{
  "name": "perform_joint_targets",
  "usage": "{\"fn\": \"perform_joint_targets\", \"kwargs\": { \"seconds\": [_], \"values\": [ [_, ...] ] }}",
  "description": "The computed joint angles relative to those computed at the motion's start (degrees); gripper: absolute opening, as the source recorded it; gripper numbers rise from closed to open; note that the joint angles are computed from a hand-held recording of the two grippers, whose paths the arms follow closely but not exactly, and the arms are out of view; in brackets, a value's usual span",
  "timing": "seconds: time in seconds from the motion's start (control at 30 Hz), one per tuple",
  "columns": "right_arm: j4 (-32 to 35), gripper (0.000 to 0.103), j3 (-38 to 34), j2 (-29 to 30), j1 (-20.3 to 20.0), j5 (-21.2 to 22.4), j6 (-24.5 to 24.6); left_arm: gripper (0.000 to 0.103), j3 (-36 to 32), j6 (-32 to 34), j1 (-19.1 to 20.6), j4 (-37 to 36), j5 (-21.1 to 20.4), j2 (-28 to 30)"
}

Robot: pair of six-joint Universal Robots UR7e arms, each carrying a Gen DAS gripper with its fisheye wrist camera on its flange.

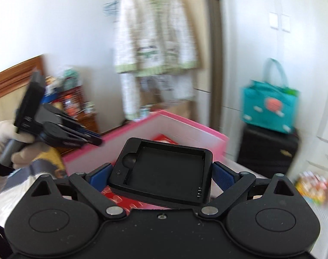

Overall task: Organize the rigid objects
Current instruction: 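Place the black rubber case into the pink box beside the wifi device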

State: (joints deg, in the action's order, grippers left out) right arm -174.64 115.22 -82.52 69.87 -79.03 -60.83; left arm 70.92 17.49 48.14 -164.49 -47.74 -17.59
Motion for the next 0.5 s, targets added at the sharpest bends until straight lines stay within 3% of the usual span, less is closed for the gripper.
{"fn": "perform_joint_targets", "kwargs": {
  "seconds": [0.13, 0.3, 0.5],
  "values": [
    [5.88, 0.099, -6.29, 5.21, 4.67, -5.78, -5.41, 0.007, -0.32, -0.65, 0.17, 0.81, -0.55, -0.1],
    [13.99, 0.099, -15.37, 12.48, 8.6, -16.91, -10.56, 0.007, -0.2, -0.78, 0.51, 1.07, -1.6, -0.53],
    [18.25, 0.099, -22.72, 19.2, 11.39, -30.74, -19.26, 0.007, -0.09, -0.9, 0.72, 1.24, -2.49, -0.87]
  ]
}}
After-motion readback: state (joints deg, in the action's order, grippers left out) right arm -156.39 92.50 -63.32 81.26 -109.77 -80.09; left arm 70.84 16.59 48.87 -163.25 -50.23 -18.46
